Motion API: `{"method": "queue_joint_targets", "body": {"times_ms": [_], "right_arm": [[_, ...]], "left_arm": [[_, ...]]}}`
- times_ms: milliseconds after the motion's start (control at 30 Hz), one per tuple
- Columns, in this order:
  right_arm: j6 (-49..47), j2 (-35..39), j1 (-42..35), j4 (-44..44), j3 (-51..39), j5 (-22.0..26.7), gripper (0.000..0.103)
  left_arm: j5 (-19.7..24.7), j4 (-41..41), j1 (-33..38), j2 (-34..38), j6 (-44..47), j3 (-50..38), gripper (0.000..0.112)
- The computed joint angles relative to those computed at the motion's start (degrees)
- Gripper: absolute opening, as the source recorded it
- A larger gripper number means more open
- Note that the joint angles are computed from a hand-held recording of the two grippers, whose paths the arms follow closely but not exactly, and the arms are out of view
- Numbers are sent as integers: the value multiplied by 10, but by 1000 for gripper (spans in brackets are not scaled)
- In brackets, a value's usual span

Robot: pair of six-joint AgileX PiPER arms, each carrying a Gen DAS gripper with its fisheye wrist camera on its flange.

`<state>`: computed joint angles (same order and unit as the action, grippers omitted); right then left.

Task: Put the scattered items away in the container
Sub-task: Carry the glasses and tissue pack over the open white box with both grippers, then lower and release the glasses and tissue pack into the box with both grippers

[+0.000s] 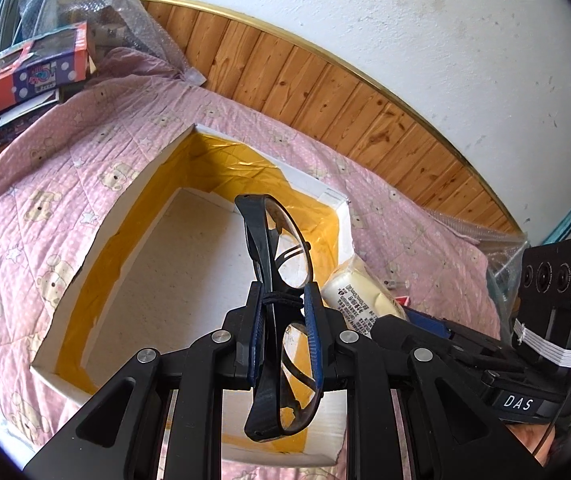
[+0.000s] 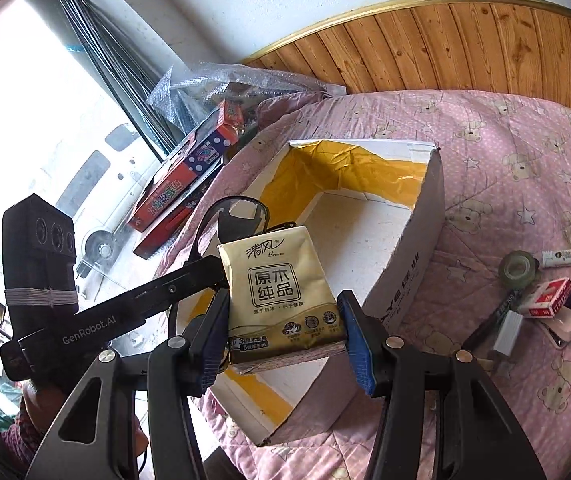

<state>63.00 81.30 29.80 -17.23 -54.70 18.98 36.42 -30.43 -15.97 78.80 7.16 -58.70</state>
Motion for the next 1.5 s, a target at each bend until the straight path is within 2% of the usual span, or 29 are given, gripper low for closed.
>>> {"method": "queue_joint_targets", "body": {"times_ms": [233, 400, 500, 800, 967, 1167, 1267, 1367, 1400, 1433, 1500], "right_arm": [[-143, 59, -40, 91, -66, 29, 54], [-236, 111, -70, 136, -128, 68, 54], [-268, 144, -79, 133, -171, 98, 54], [-354, 267, -110, 121, -319, 211, 54], [-404, 340, -120, 109, -415, 287, 55], [-424, 406, -128, 89, -494, 341, 55], [-424, 426, -125, 65, -524, 365, 55], [-426, 440, -123, 49, -545, 383, 58], [-422, 435, -123, 47, -538, 375, 62], [-410, 429, -122, 35, -531, 370, 70], [-397, 411, -124, 28, -511, 357, 81]], "left_arm": [[28, 9, 27, 77, 10, -61, 19], [53, 15, 37, 136, 9, -112, 19], [67, 24, 41, 169, -2, -147, 19], [123, 146, 9, 278, -90, -282, 20], [142, 172, -8, 331, -90, -337, 20], [150, 177, -6, 391, -97, -382, 20], [133, 187, -8, 406, -107, -388, 21], [130, 211, -9, 423, -127, -400, 24], [128, 223, -9, 426, -136, -403, 27], [123, 241, -10, 427, -149, -404, 38], [111, 256, -6, 420, -160, -396, 45]]}}
